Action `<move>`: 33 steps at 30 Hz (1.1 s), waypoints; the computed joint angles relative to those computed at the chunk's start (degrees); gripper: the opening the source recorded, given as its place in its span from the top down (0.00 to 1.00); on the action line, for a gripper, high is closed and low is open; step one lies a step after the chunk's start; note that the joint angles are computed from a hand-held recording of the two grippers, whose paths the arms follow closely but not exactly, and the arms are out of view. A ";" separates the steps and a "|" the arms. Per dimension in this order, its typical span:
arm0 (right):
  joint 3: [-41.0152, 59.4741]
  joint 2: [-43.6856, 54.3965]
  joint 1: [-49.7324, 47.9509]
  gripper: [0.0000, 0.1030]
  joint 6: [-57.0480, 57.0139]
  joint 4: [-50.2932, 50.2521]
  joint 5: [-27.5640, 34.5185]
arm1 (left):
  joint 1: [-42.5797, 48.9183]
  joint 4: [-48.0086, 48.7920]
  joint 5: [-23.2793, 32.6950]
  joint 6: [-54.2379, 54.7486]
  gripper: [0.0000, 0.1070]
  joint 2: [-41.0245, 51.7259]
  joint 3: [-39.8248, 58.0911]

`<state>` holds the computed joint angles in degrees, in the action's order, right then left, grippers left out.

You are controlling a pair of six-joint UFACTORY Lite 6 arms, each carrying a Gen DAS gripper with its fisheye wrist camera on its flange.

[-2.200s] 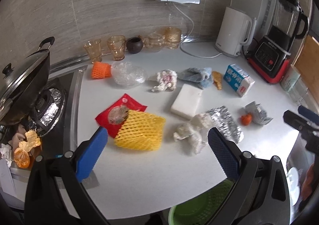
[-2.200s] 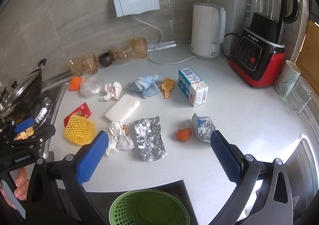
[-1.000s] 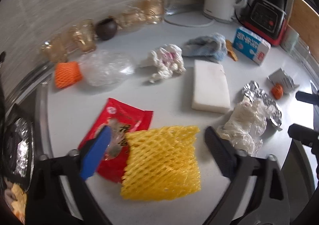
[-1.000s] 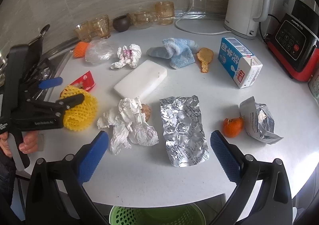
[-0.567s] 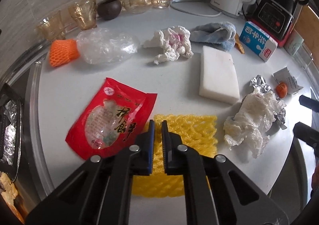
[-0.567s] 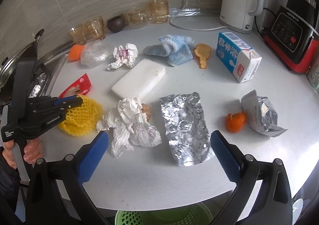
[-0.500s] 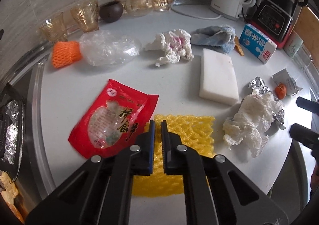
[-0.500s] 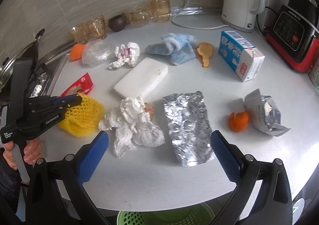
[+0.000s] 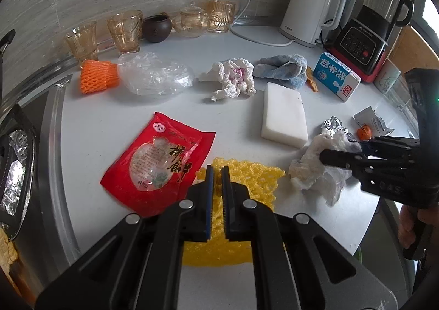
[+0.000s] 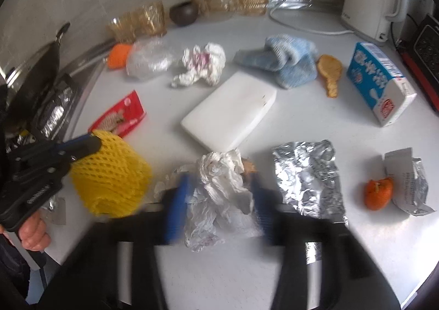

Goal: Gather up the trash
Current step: 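Carry the net and tissue to the green basket and open both grippers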

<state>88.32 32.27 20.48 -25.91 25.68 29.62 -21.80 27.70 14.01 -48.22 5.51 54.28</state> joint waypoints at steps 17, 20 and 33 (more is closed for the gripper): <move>-16.67 -21.39 -4.49 0.85 -2.63 4.29 0.62 | -4.81 -0.77 2.54 -1.60 0.95 -13.61 -6.03; -23.30 -29.70 -7.98 0.85 -5.15 4.96 2.44 | -11.09 5.18 6.12 -9.71 0.95 -16.32 -5.62; -43.60 -53.72 -44.60 0.85 -34.94 12.47 24.38 | -42.99 7.84 11.53 -32.49 0.95 5.40 10.84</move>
